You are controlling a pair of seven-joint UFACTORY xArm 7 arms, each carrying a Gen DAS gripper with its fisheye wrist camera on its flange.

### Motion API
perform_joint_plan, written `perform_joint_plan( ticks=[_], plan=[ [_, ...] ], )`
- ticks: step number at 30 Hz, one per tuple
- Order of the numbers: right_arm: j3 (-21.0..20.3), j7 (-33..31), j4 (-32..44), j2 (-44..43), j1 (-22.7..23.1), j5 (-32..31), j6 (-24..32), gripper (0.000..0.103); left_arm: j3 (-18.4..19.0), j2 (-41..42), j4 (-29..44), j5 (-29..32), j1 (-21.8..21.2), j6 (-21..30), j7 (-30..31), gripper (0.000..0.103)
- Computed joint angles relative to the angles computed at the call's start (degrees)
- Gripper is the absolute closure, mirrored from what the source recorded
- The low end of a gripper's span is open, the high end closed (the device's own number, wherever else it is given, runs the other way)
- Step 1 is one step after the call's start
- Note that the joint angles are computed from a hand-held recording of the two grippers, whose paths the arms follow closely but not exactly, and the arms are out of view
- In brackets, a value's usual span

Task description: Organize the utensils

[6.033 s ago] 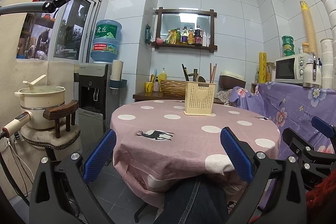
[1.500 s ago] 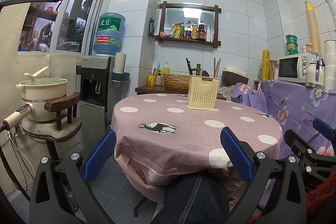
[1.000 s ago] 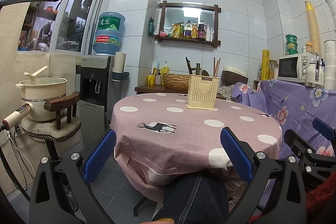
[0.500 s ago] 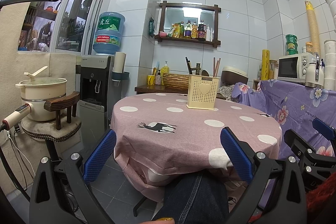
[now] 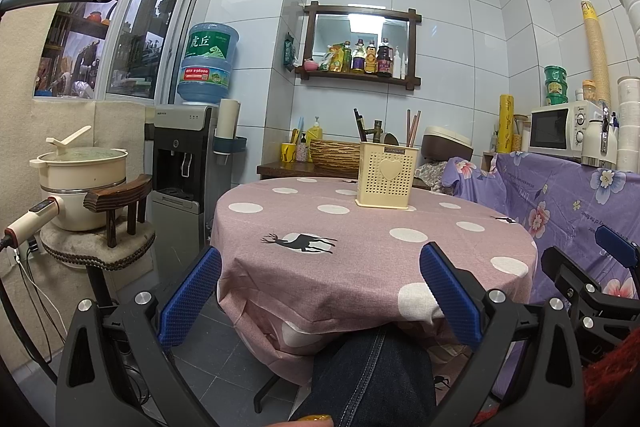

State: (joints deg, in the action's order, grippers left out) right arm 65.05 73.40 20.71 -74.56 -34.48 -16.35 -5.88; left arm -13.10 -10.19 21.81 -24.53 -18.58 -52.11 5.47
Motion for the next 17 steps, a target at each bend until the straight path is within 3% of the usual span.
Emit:
perform_joint_plan(
  ticks=[17],
  plan=[
    [-0.11,0.09,-0.01,-0.03,0.13,-0.22,0.16,0.006,-0.63,-0.26,0.12,-1.77,-0.27,0.02,0.61,0.004]
  ],
)
